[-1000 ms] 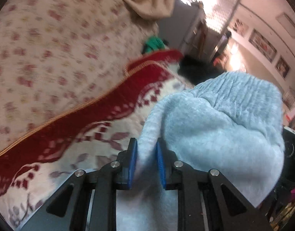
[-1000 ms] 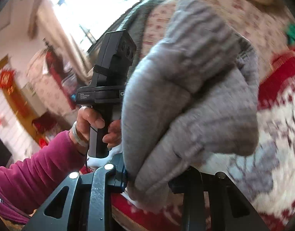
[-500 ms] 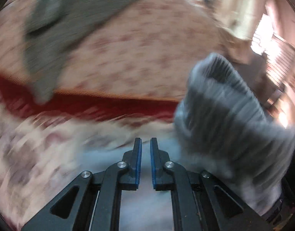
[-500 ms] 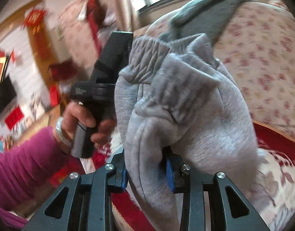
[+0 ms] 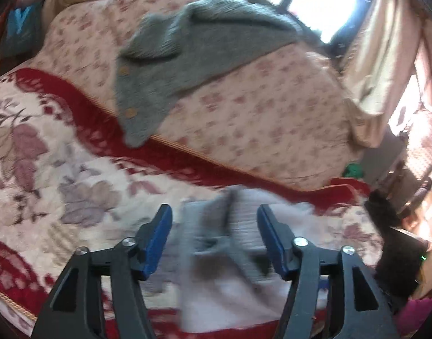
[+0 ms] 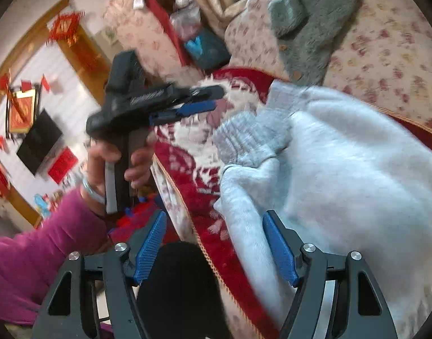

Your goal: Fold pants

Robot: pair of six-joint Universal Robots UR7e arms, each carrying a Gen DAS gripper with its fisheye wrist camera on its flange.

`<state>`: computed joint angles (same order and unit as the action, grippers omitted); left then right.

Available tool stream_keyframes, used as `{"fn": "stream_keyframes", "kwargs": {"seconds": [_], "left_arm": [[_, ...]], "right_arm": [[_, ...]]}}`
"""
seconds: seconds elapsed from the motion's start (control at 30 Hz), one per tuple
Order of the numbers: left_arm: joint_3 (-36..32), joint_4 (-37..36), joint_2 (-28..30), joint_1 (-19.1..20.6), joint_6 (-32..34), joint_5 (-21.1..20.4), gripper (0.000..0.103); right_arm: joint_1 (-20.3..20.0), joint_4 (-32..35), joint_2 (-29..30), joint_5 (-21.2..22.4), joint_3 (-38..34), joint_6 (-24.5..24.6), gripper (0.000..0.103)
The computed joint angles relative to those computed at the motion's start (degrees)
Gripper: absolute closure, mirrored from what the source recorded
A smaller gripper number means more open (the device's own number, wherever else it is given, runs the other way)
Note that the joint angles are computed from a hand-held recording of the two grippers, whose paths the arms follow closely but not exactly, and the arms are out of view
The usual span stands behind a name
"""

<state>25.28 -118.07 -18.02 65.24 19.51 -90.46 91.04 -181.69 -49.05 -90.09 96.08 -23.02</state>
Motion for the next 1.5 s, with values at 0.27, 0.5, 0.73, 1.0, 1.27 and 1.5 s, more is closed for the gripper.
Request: {"fn": "stream_keyframes", "kwargs": {"seconds": [0.27,0.5,0.73,1.0,1.27,1.5], "left_arm": [[16.35,-4.44,-7.48,-3.96,0.62,-5.07,0.032],[30.01,-8.95,-11.85,-5.82,2.35,-0.63,0.032],[36.74,-14.73,-13.09,-5.06,2.13,7.99,0.032],[39.85,-21.6,-13.28,-3.22,1.68,5.62,0.032],[43.96,-28.52,-14.68,-5.33,-2.43,8.35,0.026],[50.07,-36.53,-17.34,-8.33,-2.93,11.68,0.014]], "right_arm": [[-1.92,-14.92,-6.06,-11.15,8.61,4.76,0.021],[-2.11,-17.45,-4.84,-19.78,6.87,6.23,0.021],[-2.01,-15.19,-0.06,-27.53,-1.86,7.01,0.021],[-3.89,-9.79,3.63,-29.47,-9.31,9.29,0.01],[-2.81,-18.69,-3.16,-28.9,2.76,8.08,0.01],[-2.21,-20.19,-7.8,-26.94,11.46,10.32,0.01]]}}
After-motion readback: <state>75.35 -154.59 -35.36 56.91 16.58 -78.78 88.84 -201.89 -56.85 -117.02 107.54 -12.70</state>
